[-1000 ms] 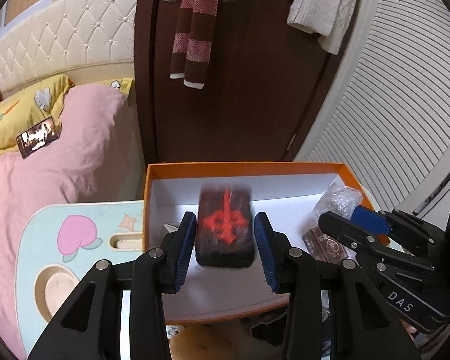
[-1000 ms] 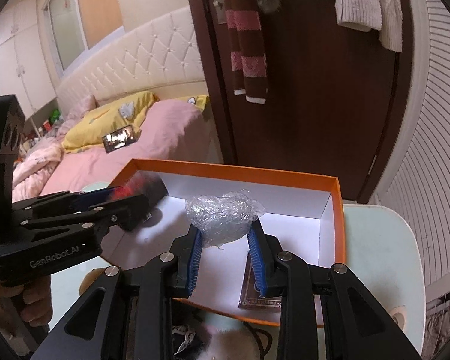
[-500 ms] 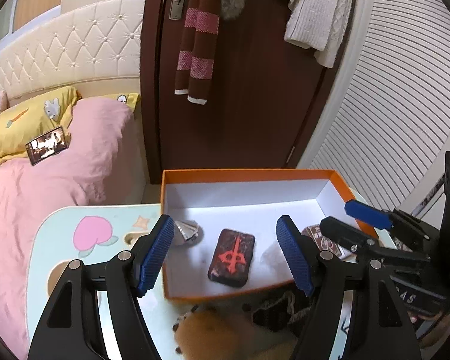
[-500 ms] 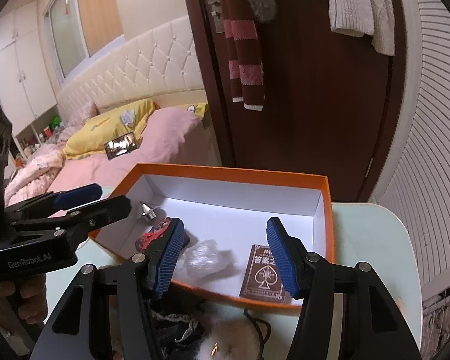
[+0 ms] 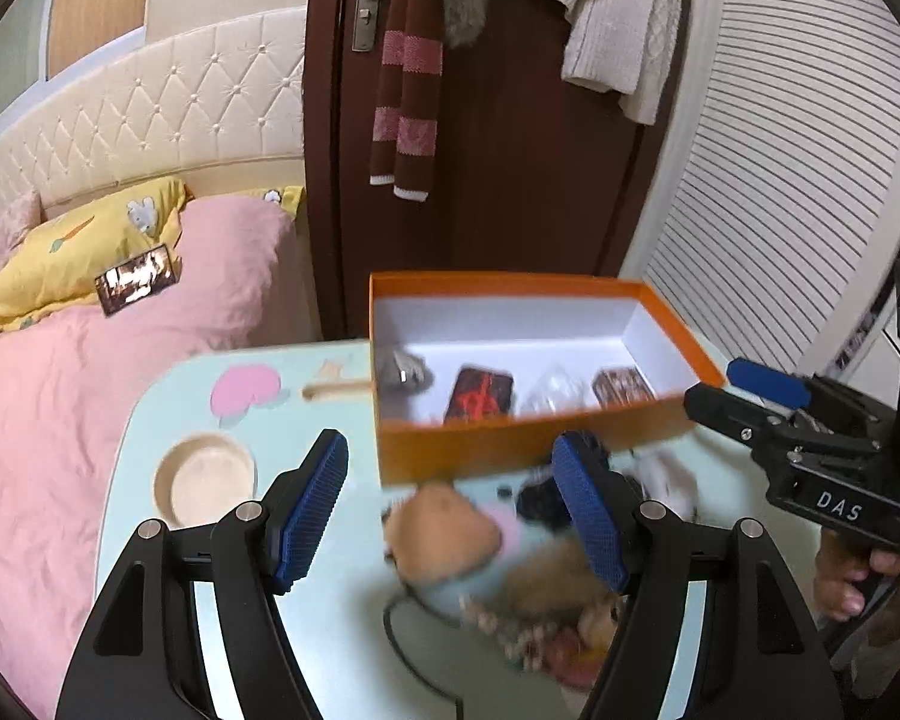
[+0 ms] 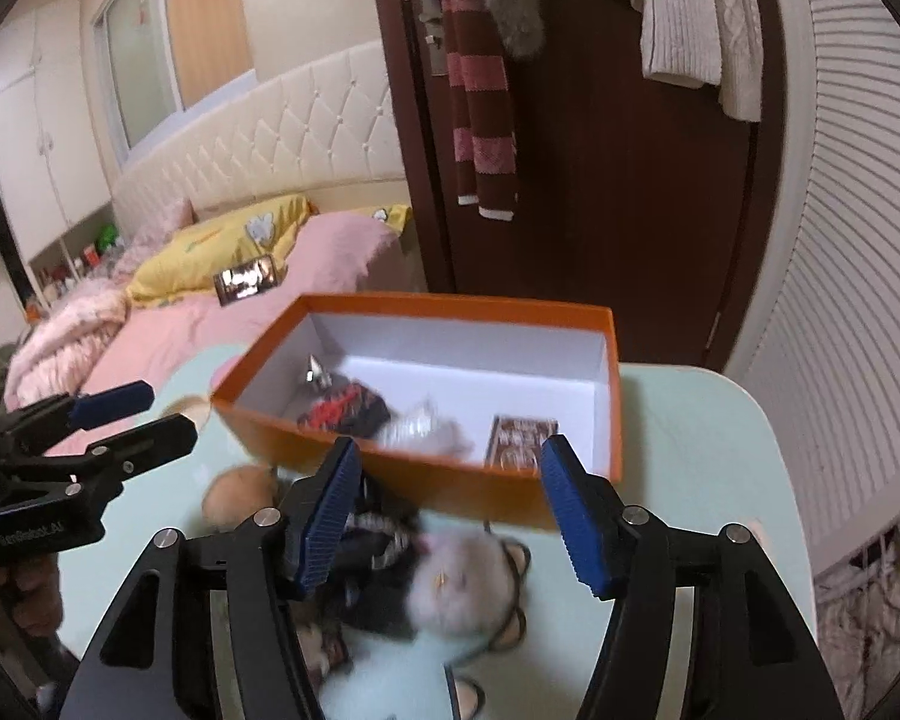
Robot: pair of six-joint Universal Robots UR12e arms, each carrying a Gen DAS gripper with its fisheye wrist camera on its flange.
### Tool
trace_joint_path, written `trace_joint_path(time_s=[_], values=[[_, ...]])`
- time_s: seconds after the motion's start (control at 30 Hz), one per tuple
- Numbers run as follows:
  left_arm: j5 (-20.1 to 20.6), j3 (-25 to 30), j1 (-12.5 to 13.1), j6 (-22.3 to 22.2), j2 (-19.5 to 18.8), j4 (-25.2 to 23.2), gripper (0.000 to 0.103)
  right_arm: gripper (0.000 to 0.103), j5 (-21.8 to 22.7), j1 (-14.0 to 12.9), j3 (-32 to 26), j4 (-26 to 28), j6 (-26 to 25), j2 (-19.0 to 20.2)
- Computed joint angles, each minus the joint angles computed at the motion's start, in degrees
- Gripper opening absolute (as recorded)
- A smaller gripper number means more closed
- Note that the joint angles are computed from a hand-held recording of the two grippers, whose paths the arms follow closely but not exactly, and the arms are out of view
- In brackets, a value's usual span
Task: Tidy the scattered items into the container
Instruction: 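Withdraw both open grippers from the orange box back over the table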
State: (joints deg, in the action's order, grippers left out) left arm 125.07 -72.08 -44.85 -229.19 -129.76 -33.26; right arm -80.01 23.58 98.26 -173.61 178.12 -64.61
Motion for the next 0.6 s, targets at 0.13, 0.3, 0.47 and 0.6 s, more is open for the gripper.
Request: trace_joint_path(time_s=[0.13,0.3,0.47,0.6], values=[[0.33,-1.94,-1.32,-4.20,0.70,-0.73,0.071,0.065,-0.28,0.08,3.23,-0.04,0.29,-1.77],[-0.45,-2.82,-2.59,-6.72,0.82,-4.02,0.071,0.065,-0.98,0.41,6.04,1.37,2.65,-2.97],[-2.22,-3.27,-2.96,-9.55,0.53,-6.95,0.071,0.065,-1.34,0.75,8.15,2.90,3.24,-3.60],[-2.42,-2.57,-3.04,-10.39,-0.13,-9.84,0.071,0.065,-2.65,1.10,8.82,3.48,2.97,-3.44]])
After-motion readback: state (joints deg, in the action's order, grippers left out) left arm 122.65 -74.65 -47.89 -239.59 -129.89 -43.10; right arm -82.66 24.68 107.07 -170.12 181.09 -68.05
